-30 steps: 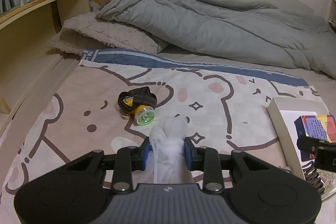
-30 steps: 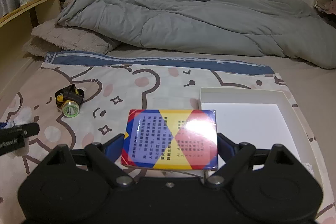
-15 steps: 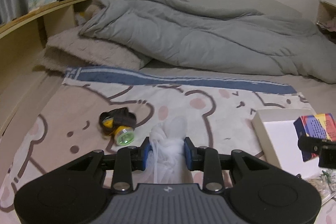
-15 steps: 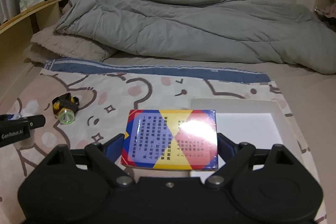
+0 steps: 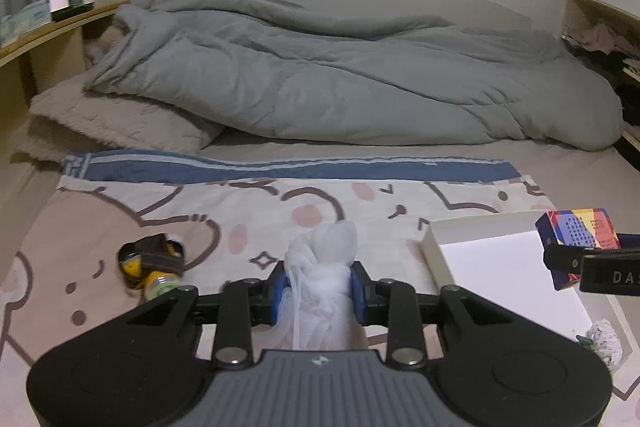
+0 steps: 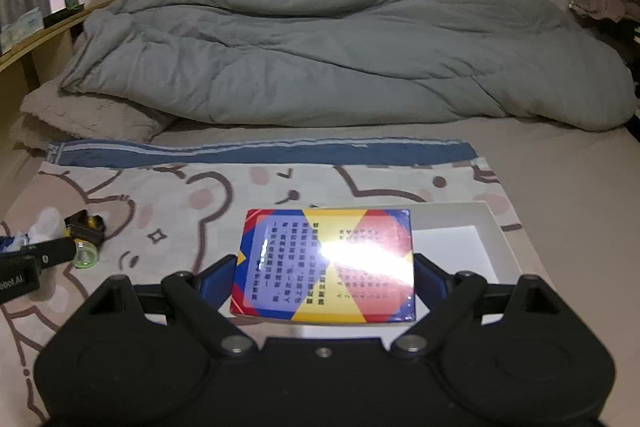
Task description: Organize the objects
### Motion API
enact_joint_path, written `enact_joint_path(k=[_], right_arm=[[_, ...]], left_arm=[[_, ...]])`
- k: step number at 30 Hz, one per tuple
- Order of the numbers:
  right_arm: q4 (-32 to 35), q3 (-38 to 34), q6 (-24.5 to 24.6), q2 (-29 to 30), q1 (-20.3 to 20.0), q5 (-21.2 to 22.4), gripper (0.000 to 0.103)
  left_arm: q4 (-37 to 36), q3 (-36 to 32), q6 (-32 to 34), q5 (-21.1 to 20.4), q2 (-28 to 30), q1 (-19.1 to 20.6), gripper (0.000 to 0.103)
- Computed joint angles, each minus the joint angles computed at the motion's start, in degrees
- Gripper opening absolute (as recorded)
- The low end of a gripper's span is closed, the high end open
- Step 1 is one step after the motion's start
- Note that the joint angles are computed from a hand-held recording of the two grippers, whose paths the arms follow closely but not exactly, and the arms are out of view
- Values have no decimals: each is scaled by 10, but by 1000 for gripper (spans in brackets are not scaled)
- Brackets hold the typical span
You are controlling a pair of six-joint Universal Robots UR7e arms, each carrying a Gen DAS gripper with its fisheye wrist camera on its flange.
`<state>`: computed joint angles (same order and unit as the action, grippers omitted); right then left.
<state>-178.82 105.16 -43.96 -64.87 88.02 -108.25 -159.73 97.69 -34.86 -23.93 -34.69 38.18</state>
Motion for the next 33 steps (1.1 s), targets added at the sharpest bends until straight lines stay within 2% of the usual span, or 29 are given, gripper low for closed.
enact_joint_path(k=[7,19,33], right_arm=[[20,-32,9,9,-37,3,91],[43,-67,-13,13,-85,10,91],[86,-98,-10,20,-123,23,91]], left_arm=[[-8,-59,48,-29,50,2,33],[-1,-182,106,-68,148,5,33],[60,-295,104,-121,227,17,33]])
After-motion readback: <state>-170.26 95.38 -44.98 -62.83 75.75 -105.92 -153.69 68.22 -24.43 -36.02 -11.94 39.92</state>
